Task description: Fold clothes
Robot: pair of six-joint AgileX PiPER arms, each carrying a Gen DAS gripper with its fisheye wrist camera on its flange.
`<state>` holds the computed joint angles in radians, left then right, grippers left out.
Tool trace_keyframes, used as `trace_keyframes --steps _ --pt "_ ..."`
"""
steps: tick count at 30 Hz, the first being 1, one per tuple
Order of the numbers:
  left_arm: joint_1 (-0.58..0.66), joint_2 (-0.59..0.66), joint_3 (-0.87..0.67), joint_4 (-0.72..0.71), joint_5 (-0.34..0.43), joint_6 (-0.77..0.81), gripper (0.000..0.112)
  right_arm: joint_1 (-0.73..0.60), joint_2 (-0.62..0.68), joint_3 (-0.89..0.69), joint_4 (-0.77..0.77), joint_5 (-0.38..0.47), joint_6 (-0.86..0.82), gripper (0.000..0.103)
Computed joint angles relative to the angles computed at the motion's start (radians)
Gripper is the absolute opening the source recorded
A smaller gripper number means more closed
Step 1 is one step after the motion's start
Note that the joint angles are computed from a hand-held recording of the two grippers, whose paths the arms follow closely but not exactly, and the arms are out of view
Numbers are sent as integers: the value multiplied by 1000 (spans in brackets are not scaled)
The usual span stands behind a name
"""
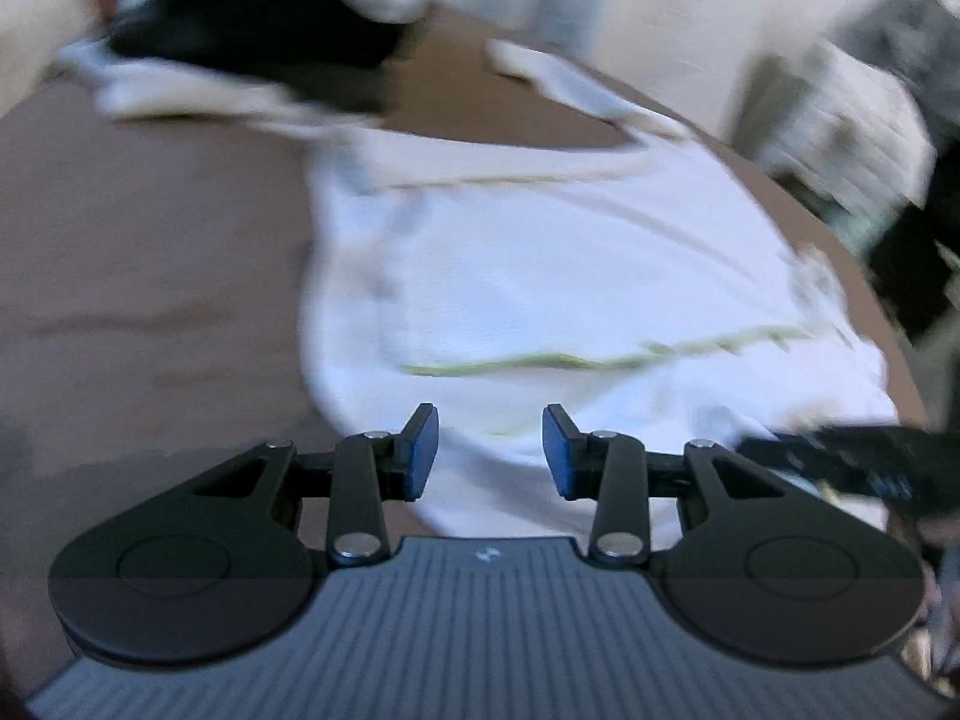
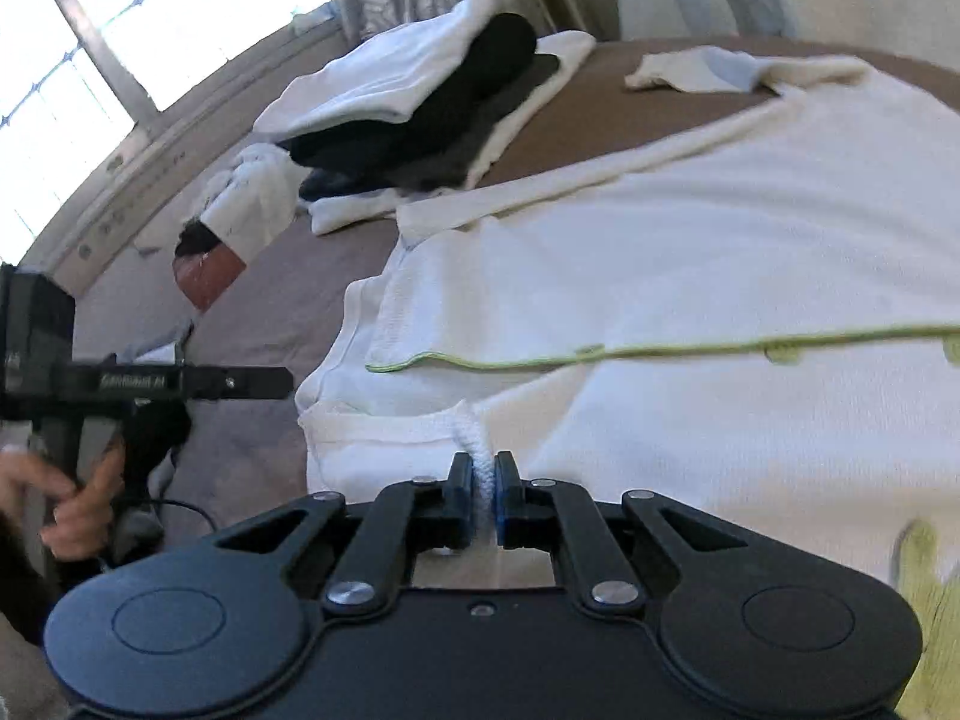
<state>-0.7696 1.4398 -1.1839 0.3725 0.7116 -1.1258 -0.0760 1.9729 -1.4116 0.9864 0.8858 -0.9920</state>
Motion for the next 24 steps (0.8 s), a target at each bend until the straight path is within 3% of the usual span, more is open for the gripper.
trace_keyframes --steps 2,4,6,7,9,11,13,14,17,19,20,21,24 --pt "1 18 5 -71 -83 74 42 -2 -13 25 19 -33 7 8" --pt "2 39 9 -151 -159 148 42 33 -29 53 12 -154 39 6" --pt "-2 74 5 -194 -211 186 52 56 -63 95 -36 -269 95 5" --pt "-7 104 -8 -185 -213 174 58 62 -69 106 -76 -310 120 5" --pt "-2 173 -47 -237 -195 226 60 71 -71 119 -150 -357 174 5" --pt "1 203 -71 -402 -152 388 56 77 -67 124 -210 -376 225 5" --pt "-24 210 -95 -456 -78 461 51 56 -78 143 -176 -345 196 6" --pt "-52 203 -109 -439 -31 462 43 45 -82 143 -184 -316 200 6" --pt "-134 192 -156 -404 104 472 42 28 -49 56 -331 -100 263 6" --pt "-131 170 -144 -405 95 443 42 31 -17 -5 -423 64 320 7" --pt "-130 159 -137 -405 89 428 42 26 -22 0 -416 96 313 7" --pt "-129 146 -129 -404 80 414 42 17 -35 24 -386 95 288 11" --pt "-108 80 -84 -365 -48 386 45 -21 -43 65 -307 96 274 16"
